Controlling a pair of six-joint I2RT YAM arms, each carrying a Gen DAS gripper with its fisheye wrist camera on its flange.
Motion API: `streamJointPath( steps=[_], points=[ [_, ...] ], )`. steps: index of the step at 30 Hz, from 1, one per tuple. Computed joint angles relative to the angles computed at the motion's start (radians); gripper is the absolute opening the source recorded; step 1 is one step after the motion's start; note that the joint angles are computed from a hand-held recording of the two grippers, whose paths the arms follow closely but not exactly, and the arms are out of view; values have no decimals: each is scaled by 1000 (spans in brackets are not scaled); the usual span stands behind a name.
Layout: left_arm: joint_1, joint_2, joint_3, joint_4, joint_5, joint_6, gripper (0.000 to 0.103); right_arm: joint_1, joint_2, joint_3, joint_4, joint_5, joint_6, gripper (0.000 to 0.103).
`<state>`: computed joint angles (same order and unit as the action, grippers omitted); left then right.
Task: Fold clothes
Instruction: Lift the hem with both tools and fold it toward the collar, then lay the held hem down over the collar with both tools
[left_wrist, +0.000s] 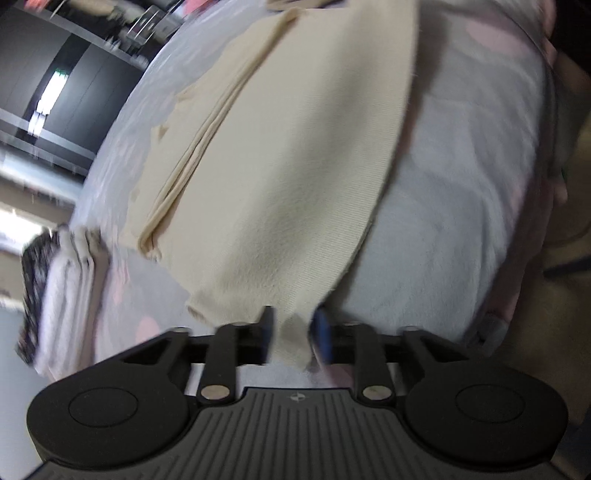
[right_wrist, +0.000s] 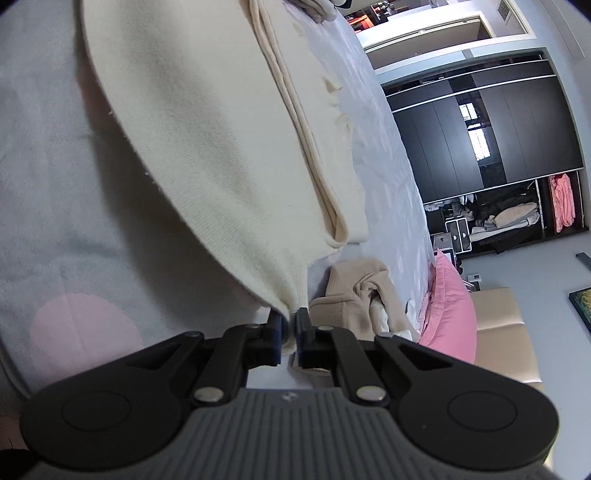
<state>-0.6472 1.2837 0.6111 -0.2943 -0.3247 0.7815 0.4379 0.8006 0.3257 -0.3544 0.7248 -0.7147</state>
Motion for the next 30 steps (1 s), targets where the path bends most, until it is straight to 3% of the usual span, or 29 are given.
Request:
streamJointPath(
  steps=[2, 8, 13, 15, 18, 22, 30],
  points=[
    [-14, -17, -26, 17, 1, 30, 46, -19, 8, 1, 15, -13, -13, 8],
    [-27, 10, -49, 65, -37, 47, 46, -45, 26, 2, 44, -34, -44, 8],
    [-43, 64, -85, 212, -108, 84, 45, -32, 23, 1, 28, -33, -37, 8],
    [-48, 74, -80, 217, -96, 83, 27, -29, 25, 0, 29, -33, -41, 8],
    [-43, 72, -50, 169, -71, 38, 7, -28, 21, -2, 28, -35, -41, 8],
    [16, 32, 20, 63, 3, -108, 2, -22, 11, -7, 25, -32, -39, 8],
    [82, -46, 57, 167, 18, -202, 1, -33, -9, -18, 104, -17, -57, 8]
  ],
)
